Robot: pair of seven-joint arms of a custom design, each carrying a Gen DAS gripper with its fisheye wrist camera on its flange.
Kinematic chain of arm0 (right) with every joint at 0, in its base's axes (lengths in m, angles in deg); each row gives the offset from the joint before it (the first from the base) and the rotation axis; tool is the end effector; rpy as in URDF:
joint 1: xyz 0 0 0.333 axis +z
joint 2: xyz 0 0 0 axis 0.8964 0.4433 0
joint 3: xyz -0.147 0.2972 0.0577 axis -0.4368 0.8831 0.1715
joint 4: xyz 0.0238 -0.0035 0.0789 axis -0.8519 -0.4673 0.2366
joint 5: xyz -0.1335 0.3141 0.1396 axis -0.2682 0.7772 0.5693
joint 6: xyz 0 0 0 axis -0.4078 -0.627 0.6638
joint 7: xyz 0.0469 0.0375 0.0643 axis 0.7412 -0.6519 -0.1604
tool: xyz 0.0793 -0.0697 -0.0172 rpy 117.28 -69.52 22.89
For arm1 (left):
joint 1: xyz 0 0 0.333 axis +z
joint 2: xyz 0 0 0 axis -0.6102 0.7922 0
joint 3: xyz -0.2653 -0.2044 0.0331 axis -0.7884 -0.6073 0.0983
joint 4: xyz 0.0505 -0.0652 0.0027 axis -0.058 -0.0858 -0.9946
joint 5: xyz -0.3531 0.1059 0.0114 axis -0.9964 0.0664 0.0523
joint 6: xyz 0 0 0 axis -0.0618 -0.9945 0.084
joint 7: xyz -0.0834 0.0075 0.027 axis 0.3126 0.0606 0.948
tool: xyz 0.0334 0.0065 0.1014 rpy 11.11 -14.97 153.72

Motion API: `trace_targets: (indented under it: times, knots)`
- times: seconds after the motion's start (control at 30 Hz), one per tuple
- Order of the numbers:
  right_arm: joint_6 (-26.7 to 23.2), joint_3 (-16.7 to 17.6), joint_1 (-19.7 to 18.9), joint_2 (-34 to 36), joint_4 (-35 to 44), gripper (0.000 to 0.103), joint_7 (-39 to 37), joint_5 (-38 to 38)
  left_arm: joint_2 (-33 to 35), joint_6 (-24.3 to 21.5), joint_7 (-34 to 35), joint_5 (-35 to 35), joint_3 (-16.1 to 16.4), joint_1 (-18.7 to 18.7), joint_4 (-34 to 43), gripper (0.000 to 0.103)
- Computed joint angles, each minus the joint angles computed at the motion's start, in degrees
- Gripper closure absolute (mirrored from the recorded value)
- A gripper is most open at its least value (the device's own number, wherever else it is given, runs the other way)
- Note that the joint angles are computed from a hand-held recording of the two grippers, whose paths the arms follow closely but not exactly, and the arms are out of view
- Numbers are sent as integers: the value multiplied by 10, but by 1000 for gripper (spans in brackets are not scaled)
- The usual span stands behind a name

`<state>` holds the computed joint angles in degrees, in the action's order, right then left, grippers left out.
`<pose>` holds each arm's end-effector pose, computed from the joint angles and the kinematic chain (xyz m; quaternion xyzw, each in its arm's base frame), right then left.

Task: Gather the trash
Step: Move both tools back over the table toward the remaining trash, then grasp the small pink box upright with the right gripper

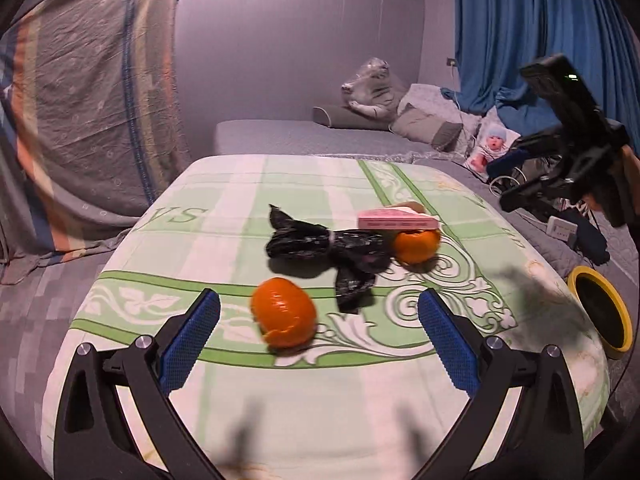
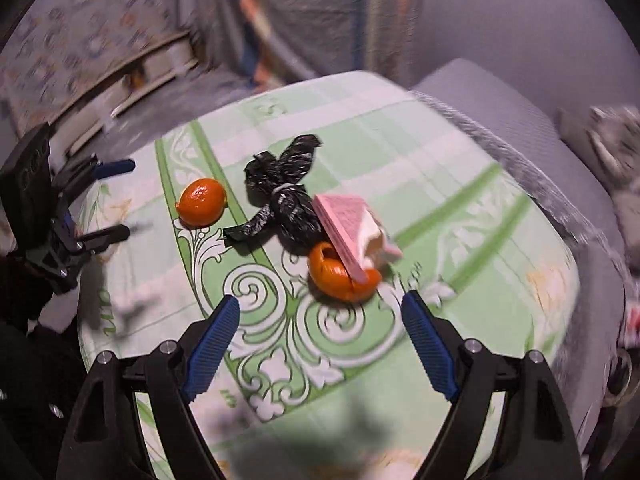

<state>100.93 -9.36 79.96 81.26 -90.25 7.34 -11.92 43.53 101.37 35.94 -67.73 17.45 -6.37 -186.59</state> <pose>0.5296 0.2037 0.5100 -0.9433 0.2199 -0.0838 0.2341 0.3032 -0.3590 0.4480 -0.6266 0.6053 -0.3721 0.3202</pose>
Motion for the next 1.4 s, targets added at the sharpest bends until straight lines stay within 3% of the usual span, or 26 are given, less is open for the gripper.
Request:
trace_targets:
  times: [0.13, 0.33, 0.6, 0.8, 0.87, 0.9, 0.93, 1.0, 1.17, 1.2, 1.3, 1.4]
  knots:
    - [-63, 11, 15, 98, 119, 23, 47, -105, 3, 54, -11, -9, 11, 5, -35, 8]
    - [-233, 17, 35, 244, 325, 23, 58, -207, 3, 105, -15, -44, 2, 15, -64, 8]
    - [-446, 18, 49, 411, 601, 23, 58, -214, 14, 135, -12, -78, -12, 32, -79, 8]
    - [-518, 8, 60, 493, 726, 23, 67, -212, 28, 139, -6, -91, -16, 36, -82, 8]
    - [-518, 7, 57, 491, 720, 24, 66, -207, 28, 137, -4, -93, -17, 37, -81, 8]
    - [-512, 7, 54, 484, 707, 28, 66, -204, 28, 134, -3, -94, -17, 37, -80, 8]
    - [-500, 8, 50, 474, 689, 42, 67, -198, 27, 131, -2, -95, -17, 36, -79, 8]
    - [-474, 9, 42, 459, 661, 44, 82, -186, 28, 127, 0, -94, -16, 35, -76, 8]
    - [-385, 14, 23, 402, 558, 53, 89, -166, 22, 105, 1, -88, -9, 24, -70, 8]
    - [-370, 16, 19, 395, 547, 62, 93, -159, 21, 99, 1, -87, -6, 21, -69, 8]
    - [-309, 22, 3, 365, 497, 74, 107, -129, 17, 73, -2, -81, 3, 8, -63, 8]
    - [-251, 22, -11, 342, 454, 78, 141, -101, 21, 49, -8, -71, 12, -4, -56, 8]
